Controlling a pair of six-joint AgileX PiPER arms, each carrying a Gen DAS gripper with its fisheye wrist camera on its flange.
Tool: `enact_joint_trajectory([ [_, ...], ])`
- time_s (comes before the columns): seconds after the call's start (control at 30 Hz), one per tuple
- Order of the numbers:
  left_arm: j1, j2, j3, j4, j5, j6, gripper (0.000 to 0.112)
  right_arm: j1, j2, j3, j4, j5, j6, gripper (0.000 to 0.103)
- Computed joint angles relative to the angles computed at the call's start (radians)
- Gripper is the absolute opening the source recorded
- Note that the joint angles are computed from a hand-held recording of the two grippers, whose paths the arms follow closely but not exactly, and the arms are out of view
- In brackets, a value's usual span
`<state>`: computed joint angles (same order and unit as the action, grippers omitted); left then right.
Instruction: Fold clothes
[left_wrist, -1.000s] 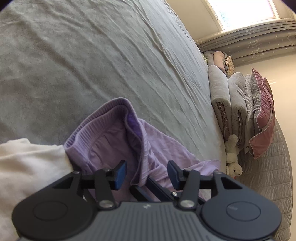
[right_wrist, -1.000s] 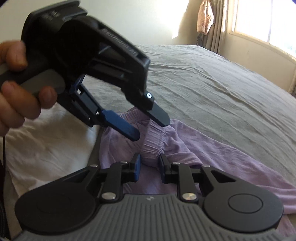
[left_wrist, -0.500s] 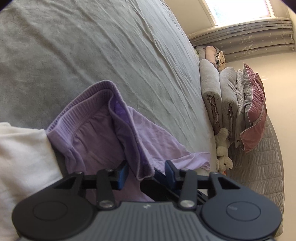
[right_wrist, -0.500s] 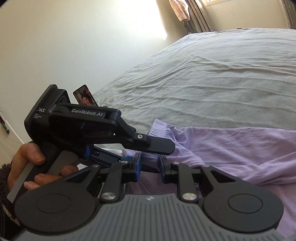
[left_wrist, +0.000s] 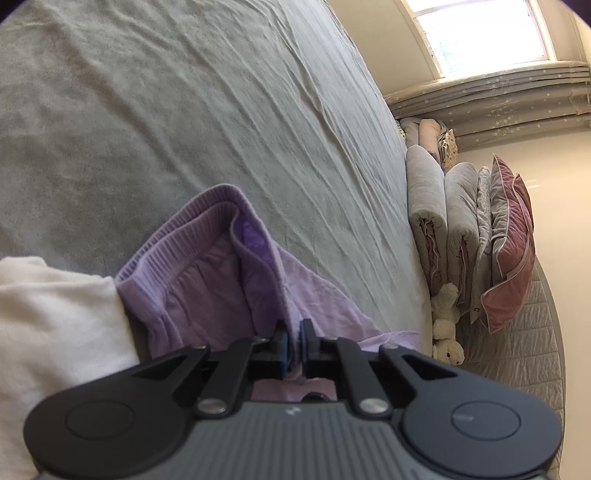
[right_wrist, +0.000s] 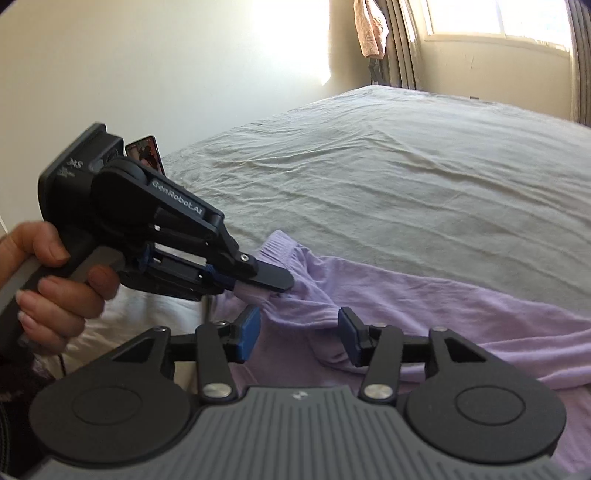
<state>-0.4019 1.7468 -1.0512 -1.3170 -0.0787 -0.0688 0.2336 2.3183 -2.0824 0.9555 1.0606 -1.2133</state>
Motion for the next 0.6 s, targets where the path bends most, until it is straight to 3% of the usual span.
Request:
enact_joint_trajectory([
  [0.23,-0.008,-0.006,0.014,0.271,-0.045,-0.283,0.006,0.042,-0.072,0.188,-0.057,-0.256,-0.230,0.053],
  [0.37,-0.014,-0.016,0.045,0.535,-0.115,-0.560,0.006,0.066,-0.080,0.257,-0.041,-0.422,-0.341,0.053],
  [0.47,-0.016,-0.023,0.067,0.623,-0.169,-0.656,0.006,0.061,-0.067,0.245,-0.027,-0.419,-0.380,0.053],
  [0.6,-0.025,-0.041,0.088,0.571,-0.216,-0.605,0.006,0.055,-0.056,0.222,-0.039,-0.383,-0.421,0.053],
])
